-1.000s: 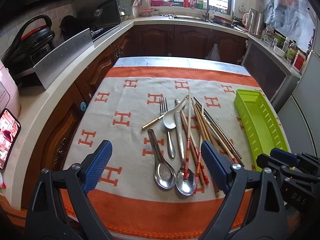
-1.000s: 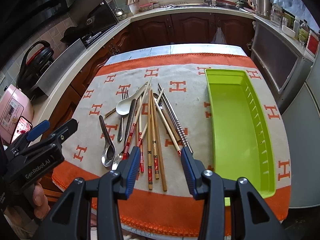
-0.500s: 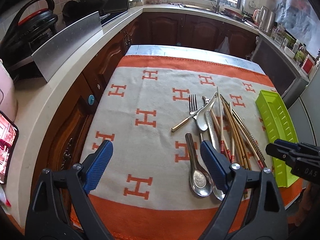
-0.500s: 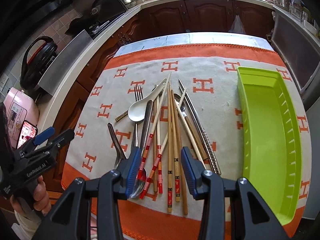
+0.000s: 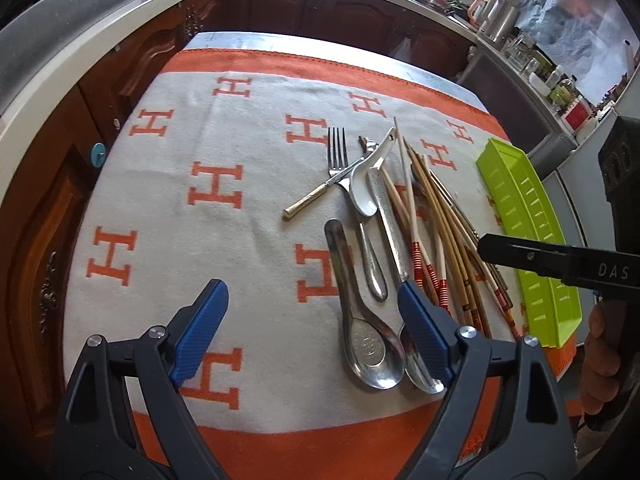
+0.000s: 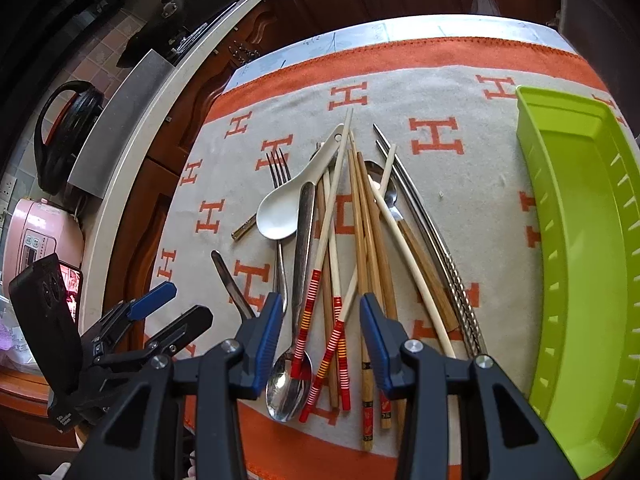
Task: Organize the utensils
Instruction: 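Grasp a silver spoon with the right tool while the left tool grasps a large silver spoon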
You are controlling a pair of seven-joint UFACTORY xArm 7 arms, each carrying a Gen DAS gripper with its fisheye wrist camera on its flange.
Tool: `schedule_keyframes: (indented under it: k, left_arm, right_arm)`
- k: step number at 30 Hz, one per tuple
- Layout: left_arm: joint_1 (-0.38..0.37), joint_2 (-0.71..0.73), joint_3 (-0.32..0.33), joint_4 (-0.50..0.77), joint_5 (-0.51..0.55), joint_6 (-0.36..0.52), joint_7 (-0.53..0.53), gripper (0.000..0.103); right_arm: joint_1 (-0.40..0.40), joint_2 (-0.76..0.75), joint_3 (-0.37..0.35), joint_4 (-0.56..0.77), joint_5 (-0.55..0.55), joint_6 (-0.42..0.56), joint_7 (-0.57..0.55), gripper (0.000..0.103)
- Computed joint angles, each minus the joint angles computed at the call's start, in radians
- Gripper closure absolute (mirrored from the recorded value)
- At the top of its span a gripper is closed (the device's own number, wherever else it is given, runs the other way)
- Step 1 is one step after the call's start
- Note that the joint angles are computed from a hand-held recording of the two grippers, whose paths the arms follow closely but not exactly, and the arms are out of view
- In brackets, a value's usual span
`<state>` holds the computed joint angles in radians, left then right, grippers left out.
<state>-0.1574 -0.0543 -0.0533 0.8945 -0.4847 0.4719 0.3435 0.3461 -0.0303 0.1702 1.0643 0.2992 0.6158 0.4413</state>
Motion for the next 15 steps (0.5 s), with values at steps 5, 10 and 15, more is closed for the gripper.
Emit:
schedule_keyframes:
  k: [5,10,15]
  left_arm:
    - [-0.003,0.051,-0.001,0.024,-0.169,-0.022,0.154,0.028]
    - [0.022,0.115,-0.024,0.068,-0.31,0.0,0.286,0.042]
    - [0.053,0.159,-0.052,0.1,-0.44,0.036,0.411,0.05]
  right_arm:
    - [0.002,0.012,0.001,-0.003,0.028,0.004,-0.015,0.063]
    - [0.002,0.015,0.001,-0.007,0.045,0.004,-0.024,0.063]
    - [0.0,0.025,0.0,-0.005,0.055,0.001,-0.034,0.063]
